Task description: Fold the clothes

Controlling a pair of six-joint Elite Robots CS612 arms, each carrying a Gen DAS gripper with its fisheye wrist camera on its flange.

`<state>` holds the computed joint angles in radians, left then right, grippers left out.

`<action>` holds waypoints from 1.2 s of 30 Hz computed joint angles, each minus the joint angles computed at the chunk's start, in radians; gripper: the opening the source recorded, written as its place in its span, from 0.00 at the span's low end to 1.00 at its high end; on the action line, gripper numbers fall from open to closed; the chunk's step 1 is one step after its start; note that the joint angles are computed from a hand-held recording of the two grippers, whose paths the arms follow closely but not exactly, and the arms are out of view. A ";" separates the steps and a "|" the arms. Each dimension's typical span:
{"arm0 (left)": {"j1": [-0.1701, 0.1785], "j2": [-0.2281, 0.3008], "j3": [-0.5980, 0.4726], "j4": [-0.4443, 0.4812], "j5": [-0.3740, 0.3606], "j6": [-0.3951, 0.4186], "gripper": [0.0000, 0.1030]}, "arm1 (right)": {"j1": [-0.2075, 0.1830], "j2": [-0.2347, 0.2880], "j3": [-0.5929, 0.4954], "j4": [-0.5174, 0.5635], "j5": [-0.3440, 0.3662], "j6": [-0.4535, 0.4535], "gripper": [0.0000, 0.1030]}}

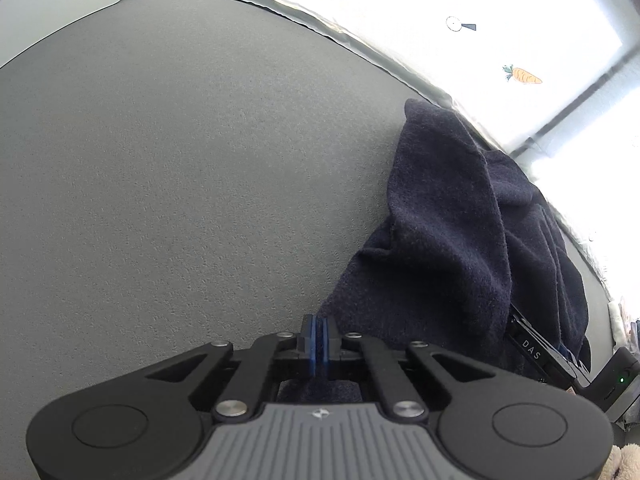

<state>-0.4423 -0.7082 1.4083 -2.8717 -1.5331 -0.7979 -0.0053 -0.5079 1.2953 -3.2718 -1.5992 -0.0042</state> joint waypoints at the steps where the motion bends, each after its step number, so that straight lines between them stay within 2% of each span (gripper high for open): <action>1: 0.002 -0.003 0.003 -0.002 0.012 -0.006 0.03 | 0.001 0.000 -0.001 0.001 -0.005 0.003 1.00; 4: 0.010 -0.011 0.009 -0.001 0.062 -0.019 0.03 | 0.000 0.000 -0.001 0.004 -0.006 0.011 1.00; 10: 0.031 -0.012 -0.007 0.043 0.212 -0.009 0.03 | -0.001 0.000 0.000 0.004 -0.003 0.014 1.00; 16: 0.056 0.002 -0.045 0.108 0.409 0.022 0.03 | 0.000 -0.001 0.001 0.004 -0.006 0.014 1.00; 19: 0.081 0.010 -0.060 0.140 0.443 -0.037 0.04 | 0.000 -0.001 0.001 0.004 -0.007 0.013 1.00; 20: 0.081 0.011 -0.066 0.162 0.460 -0.053 0.09 | 0.000 -0.001 0.001 0.004 -0.007 0.013 1.00; 23: 0.077 0.012 -0.079 0.246 0.520 -0.101 0.11 | 0.000 -0.002 0.001 0.006 -0.009 0.012 1.00; 24: 0.074 0.007 -0.078 0.275 0.532 -0.118 0.16 | 0.001 -0.002 0.000 0.007 -0.010 0.012 1.00; 26: 0.071 -0.014 -0.048 0.267 0.510 -0.150 0.33 | 0.003 -0.007 -0.004 0.037 -0.017 0.025 1.00; 30: 0.059 -0.063 0.053 0.125 0.383 -0.212 0.41 | 0.003 -0.033 -0.022 0.182 -0.019 0.062 1.00; 33: 0.043 -0.073 0.082 0.068 0.277 -0.153 0.46 | -0.006 -0.063 -0.003 0.239 0.005 0.061 0.99; 35: 0.029 -0.070 0.080 0.065 0.192 -0.091 0.49 | -0.012 -0.089 0.047 0.184 0.007 0.018 0.98; 36: 0.019 -0.068 0.073 0.088 0.159 -0.074 0.49 | -0.016 -0.103 0.073 0.165 0.015 -0.004 0.93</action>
<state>-0.4228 -0.7766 1.4810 -2.7836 -1.3736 -0.8715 -0.0213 -0.6114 1.3684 -3.1067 -1.5847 -0.0082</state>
